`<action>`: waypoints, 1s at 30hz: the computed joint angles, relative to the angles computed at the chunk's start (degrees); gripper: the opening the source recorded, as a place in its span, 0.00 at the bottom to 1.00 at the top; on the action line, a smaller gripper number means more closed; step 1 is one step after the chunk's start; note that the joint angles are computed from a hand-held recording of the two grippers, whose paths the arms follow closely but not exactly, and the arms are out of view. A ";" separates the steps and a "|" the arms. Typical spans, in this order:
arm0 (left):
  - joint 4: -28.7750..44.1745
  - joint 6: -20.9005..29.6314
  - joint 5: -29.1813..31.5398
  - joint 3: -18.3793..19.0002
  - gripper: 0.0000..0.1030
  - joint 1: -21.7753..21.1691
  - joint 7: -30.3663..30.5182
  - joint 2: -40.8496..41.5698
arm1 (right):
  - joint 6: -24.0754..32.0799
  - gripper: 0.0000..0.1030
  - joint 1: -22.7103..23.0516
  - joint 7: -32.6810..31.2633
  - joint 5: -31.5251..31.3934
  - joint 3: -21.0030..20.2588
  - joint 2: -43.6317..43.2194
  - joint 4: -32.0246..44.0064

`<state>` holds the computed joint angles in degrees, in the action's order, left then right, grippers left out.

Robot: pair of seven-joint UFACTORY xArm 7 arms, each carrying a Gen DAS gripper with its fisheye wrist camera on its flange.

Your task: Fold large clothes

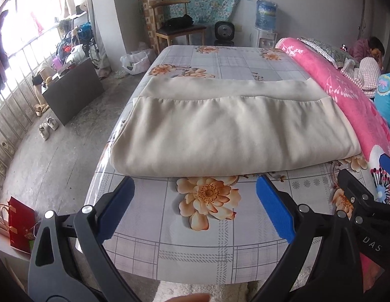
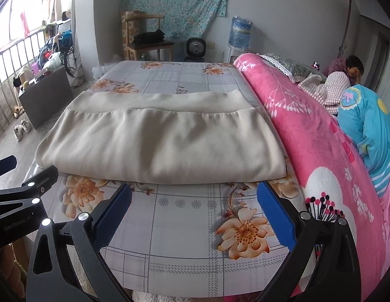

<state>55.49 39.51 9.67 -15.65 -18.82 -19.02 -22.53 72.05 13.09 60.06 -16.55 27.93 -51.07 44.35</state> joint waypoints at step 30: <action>1.08 1.87 -3.80 1.48 0.91 -0.86 1.37 2.06 | 0.61 0.94 0.75 0.81 0.24 -0.66 2.81 1.25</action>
